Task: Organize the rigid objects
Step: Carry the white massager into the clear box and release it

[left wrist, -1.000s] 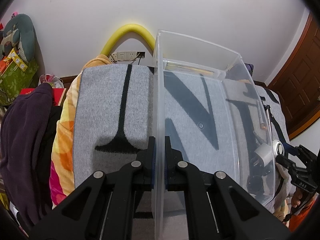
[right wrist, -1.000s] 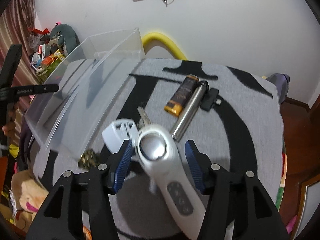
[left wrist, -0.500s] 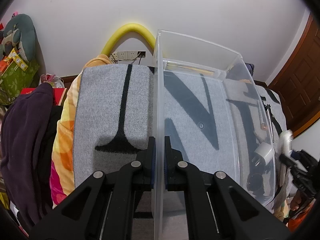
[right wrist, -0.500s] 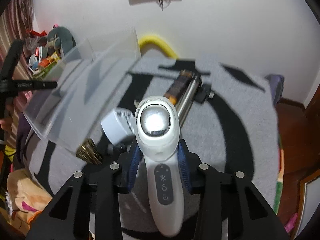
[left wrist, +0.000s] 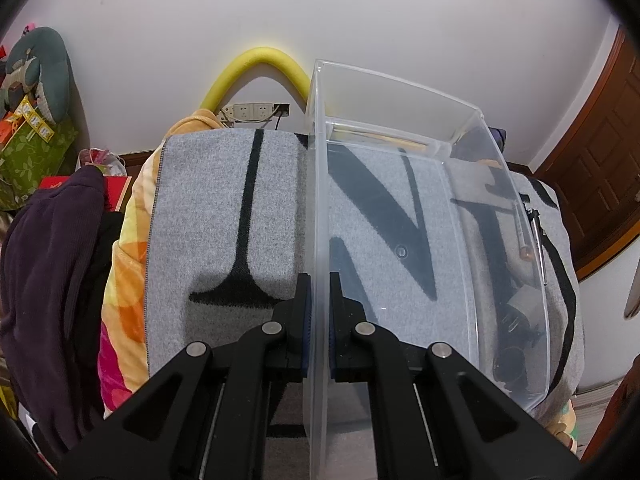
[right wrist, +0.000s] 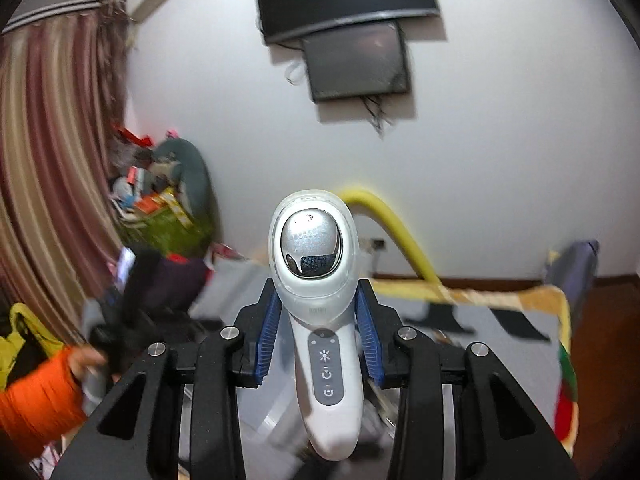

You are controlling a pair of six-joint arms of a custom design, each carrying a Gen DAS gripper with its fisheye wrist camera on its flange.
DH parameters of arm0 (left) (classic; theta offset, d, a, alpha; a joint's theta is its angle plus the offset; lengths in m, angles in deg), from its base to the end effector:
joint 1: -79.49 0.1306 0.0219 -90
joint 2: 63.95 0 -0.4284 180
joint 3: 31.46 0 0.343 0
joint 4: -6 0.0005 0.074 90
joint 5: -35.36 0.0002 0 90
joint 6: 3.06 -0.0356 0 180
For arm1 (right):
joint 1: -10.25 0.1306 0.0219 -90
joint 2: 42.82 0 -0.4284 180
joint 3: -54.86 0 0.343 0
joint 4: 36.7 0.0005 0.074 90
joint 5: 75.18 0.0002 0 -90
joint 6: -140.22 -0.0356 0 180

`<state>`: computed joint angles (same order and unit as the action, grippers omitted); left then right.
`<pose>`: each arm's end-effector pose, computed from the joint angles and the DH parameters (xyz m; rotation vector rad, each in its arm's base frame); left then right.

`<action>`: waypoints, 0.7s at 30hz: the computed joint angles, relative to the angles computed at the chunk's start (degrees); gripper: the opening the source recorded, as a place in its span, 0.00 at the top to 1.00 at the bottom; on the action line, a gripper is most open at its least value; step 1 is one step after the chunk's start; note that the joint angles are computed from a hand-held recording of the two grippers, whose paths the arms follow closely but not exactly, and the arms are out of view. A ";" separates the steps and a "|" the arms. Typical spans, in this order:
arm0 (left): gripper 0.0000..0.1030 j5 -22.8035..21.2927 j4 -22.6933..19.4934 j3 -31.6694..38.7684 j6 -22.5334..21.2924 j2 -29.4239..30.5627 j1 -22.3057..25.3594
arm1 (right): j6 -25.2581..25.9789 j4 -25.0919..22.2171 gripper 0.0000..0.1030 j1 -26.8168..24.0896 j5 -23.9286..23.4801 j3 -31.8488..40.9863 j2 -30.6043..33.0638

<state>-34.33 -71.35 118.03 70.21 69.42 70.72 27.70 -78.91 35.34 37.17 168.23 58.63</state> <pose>0.6870 -0.1190 0.4430 0.6872 2.4982 -0.4164 0.4903 0.2141 0.5672 0.1859 2.0493 0.1041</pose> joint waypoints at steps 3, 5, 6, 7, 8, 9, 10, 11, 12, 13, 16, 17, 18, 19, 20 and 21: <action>0.95 0.16 0.28 -0.19 -0.24 -0.05 0.07 | 0.38 -1.52 0.67 0.06 -1.70 5.78 4.08; 0.95 0.20 0.52 -0.54 -0.35 -0.19 0.04 | -0.31 -2.77 0.67 -0.35 -4.15 8.89 6.78; 0.95 0.19 0.61 -0.64 -0.42 -0.24 0.02 | -0.69 -4.30 0.67 -0.55 -4.99 11.34 8.75; 0.95 0.20 0.71 -0.74 -0.53 -0.28 0.02 | -0.96 -5.63 0.67 -0.71 -5.80 13.19 10.30; 0.95 0.22 0.86 -0.95 -0.59 -0.38 0.01 | -1.33 -6.77 0.67 -1.00 -6.98 14.85 11.80; 0.95 0.27 0.94 -1.02 -0.67 -0.41 0.02 | -2.10 -8.89 0.67 -1.32 -8.70 17.76 14.11; 0.95 0.37 1.02 -1.12 -0.75 -0.45 0.05 | -2.58 -9.90 0.67 -1.55 -9.65 19.01 15.27; 0.95 0.47 1.14 -1.25 -0.79 -0.49 0.10 | -3.11 -11.51 0.67 -1.75 -10.73 21.02 16.87; 0.95 0.57 1.32 -1.46 -0.81 -0.58 0.12 | -3.62 -13.47 0.67 -2.00 -11.75 23.37 18.68; 0.95 0.62 1.49 -1.67 -0.84 -0.68 0.12 | -3.93 -16.03 0.67 -2.22 -12.67 26.23 20.74; 0.95 0.79 1.98 -2.23 -0.90 -0.94 0.15 | -4.10 -23.38 0.67 -2.70 -14.77 34.31 26.21; 0.95 0.81 1.89 -2.14 -0.88 -0.91 0.14 | -4.02 -25.76 0.67 -2.75 -15.19 36.76 27.83; 0.95 0.92 1.93 -2.16 -0.90 -0.92 0.16 | -4.01 -27.44 0.67 -2.87 -15.73 38.14 28.87; 0.94 1.04 1.99 -2.21 -0.93 -0.94 0.19 | -3.98 -28.36 0.67 -3.04 -16.34 37.99 28.99; 0.94 1.13 2.04 -2.26 -0.94 -0.95 0.21 | -4.04 -30.37 0.67 -3.07 -16.65 40.18 30.33; 0.94 1.21 2.09 -2.33 -0.98 -0.99 0.23 | -3.93 -31.93 0.67 -3.04 -16.96 41.63 31.36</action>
